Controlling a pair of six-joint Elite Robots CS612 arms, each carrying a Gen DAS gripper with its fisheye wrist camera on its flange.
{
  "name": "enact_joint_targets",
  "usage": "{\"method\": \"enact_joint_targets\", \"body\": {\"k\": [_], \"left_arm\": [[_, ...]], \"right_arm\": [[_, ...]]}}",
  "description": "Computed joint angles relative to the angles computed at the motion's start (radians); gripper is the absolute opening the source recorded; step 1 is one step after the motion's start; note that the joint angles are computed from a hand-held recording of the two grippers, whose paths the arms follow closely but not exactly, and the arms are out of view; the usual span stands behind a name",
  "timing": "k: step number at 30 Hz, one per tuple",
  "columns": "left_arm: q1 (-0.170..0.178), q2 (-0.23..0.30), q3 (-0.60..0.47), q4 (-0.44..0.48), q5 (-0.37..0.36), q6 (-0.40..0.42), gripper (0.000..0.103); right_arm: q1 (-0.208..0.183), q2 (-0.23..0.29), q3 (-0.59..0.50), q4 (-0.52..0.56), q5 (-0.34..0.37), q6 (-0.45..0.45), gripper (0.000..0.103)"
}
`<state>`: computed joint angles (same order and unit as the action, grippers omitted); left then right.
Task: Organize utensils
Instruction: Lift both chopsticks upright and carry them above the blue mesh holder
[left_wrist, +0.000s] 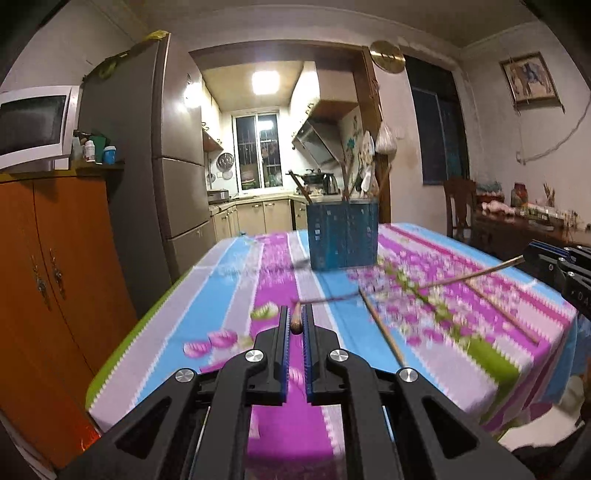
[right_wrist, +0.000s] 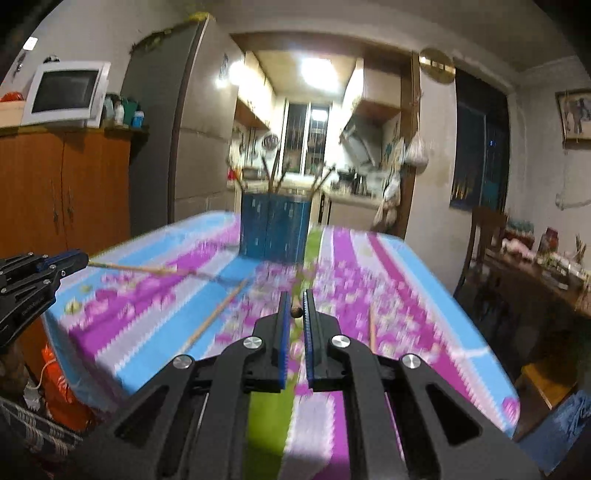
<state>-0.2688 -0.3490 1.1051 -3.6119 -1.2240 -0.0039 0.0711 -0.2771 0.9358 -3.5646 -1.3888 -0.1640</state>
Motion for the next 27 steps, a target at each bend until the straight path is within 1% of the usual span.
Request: {"method": "enact_joint_targets", "body": {"k": [4, 7, 12, 17, 24, 27], "left_arm": [[0.009, -0.016, -0.019, 0.020, -0.014, -0.027, 0.007], [0.012, -0.024, -0.038, 0.041, -0.011, -0.022, 0.007], [0.014, -0.036, -0.067, 0.082, -0.014, -0.013, 0.007], [0.014, -0.032, -0.110, 0.110, 0.002, 0.011, 0.007], [0.020, -0.026, -0.167, 0.189, -0.021, -0.011, 0.007], [0.024, -0.023, -0.190, 0.227, -0.032, -0.018, 0.007]], "right_arm": [[-0.006, 0.002, -0.034, -0.005, 0.026, 0.003, 0.005], [-0.014, 0.000, -0.063, 0.037, 0.064, 0.028, 0.005], [-0.026, -0.006, -0.090, 0.073, 0.113, 0.068, 0.005], [-0.032, -0.001, -0.129, 0.086, 0.128, 0.077, 0.005], [-0.037, 0.015, -0.186, 0.119, 0.146, 0.073, 0.005], [-0.039, 0.019, -0.212, 0.142, 0.166, 0.069, 0.005]]}}
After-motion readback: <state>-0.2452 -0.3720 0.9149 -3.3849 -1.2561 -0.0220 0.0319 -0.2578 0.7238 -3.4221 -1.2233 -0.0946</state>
